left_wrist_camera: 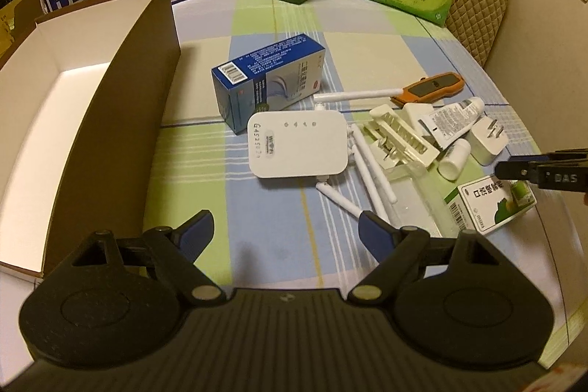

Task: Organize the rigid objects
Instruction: 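Grasp the green-white mouth spray box with the right gripper while the left gripper approaches the clear case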

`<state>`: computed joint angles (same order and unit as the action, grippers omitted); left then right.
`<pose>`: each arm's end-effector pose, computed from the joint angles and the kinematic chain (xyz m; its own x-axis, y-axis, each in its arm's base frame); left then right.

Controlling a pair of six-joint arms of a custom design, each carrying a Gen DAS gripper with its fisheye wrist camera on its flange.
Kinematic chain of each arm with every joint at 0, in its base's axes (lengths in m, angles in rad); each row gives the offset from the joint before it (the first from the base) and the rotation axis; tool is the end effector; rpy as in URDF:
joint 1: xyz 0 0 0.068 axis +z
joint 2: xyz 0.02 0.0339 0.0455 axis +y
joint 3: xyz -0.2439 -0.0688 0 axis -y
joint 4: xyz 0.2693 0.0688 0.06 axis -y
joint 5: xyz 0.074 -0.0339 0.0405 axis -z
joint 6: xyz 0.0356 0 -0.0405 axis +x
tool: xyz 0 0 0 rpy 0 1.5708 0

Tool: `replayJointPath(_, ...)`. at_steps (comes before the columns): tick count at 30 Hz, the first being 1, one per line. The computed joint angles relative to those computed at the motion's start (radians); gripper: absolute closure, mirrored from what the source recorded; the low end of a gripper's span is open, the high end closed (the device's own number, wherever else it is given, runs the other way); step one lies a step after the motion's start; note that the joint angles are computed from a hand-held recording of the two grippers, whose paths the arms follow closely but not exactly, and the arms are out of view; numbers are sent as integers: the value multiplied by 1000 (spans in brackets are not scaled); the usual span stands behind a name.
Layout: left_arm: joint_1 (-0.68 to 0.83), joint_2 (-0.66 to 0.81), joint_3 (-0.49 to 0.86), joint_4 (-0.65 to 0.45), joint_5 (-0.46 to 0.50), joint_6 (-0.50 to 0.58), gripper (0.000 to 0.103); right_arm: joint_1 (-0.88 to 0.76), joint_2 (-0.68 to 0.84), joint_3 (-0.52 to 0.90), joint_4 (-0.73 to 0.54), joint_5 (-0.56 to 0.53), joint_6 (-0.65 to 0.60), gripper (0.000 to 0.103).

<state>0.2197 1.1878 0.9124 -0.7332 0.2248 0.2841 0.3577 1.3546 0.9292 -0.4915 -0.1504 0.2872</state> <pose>0.2577 0.0494 0.2323 -0.8197 0.0969 -0.5645 0.1388 0.9898 -0.0316 0.2830 0.1115 0.2086 -0.8353 -0.0132 -0.5497 -0.2033 0.9363 0.2864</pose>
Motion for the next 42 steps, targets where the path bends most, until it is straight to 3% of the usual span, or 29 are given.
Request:
replayJointPath(6, 7, 4, -12, -13, 15, 12, 20, -8, -117, -56, -96, -68, 29, 73)
replayJointPath(12, 5, -1, -20, -22, 26, 21, 20, 46, -198, -82, -127, -20, 28, 72)
replayJointPath(17, 6, -6, -15, -19, 27, 18, 20, 3, -101, -32, -38, 26, 42, 72)
replayJointPath(20, 12, -12, -13, -19, 23, 20, 20, -35, -12, 10, 1, -2, 50, 72)
replayJointPath(26, 34, -22, -19, -27, 24, 31, 20, -54, 53, 32, -25, -39, 41, 73)
replayJointPath(30, 44, -27, -26, -36, 30, 34, 20, -59, -41, -32, -80, -83, 44, 73)
replayJointPath(35, 50, -36, -43, -51, 41, 40, 20, 5, -197, -113, -173, -64, 64, 72)
replayJointPath(40, 44, -47, -60, -69, 48, 42, 20, 106, -308, -150, -183, -13, 14, 72)
replayJointPath(42, 34, -53, -66, -73, 49, 39, 20, 132, -309, -149, -160, -4, -25, 62)
